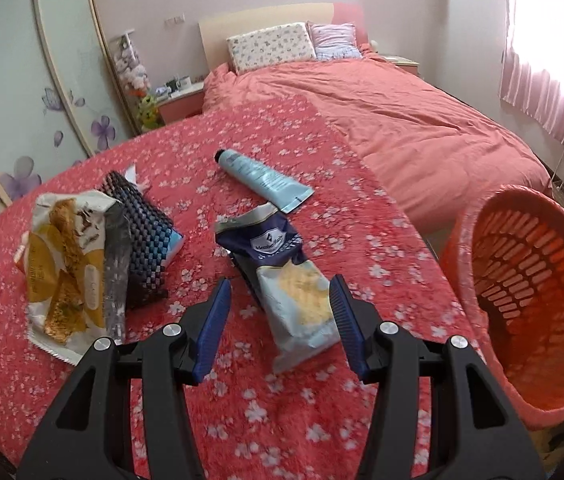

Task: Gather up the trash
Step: 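Grasp the blue-and-white snack wrapper with the right tool, then grasp the yellow chip bag with the left tool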

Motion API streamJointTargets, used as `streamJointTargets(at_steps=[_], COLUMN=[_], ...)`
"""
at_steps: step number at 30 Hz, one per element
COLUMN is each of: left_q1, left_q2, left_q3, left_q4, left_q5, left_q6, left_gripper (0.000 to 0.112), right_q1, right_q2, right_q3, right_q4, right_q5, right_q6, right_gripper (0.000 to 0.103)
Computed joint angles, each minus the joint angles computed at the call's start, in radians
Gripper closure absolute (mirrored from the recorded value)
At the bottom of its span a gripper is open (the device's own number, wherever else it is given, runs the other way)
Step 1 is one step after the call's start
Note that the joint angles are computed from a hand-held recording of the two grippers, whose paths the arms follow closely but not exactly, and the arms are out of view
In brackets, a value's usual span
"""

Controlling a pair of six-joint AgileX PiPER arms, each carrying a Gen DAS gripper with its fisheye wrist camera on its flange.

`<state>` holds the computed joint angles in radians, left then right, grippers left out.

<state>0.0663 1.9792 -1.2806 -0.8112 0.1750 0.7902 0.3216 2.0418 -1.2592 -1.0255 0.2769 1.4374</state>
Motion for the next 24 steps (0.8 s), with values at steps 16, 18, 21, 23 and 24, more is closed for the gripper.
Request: streamJointTargets(at_steps=[16,18,21,23,24], left_q1=[0.018,0.006,-0.011,-0.020,-0.027], left_q2=[0.102,0.092,0.074,0.060,0.052], left_q3=[-0.101,-0.093,-0.080,-0.071,-0.067], left_q4=[0.222,0.205,0.159,0.085,0.047], left_q5=[0.049,0.046,0.041,0.048,0.053], left_q6=[-0.254,-0.238,-0.198,-0.124,-0.083], left_gripper=[0.033,0.033,0.033,0.033,0.033], right_q1=[0.028,0.026,0.027,0.026,0.026], right_q2=[-0.007,-0.016,-0.025,-0.032,-0.035], right_q3=[0.030,0.043,0.054,0.063,0.067], right_q4=[-0.202,-0.234,-0.264,-0.286,-0.299], right_q5=[0.069,0.061,0.059,0.057,0.056], right_q6=[0.230,0.268,0.302,0.325,0.339], right_gripper=[0.091,0.092,0.094,0.094,0.094])
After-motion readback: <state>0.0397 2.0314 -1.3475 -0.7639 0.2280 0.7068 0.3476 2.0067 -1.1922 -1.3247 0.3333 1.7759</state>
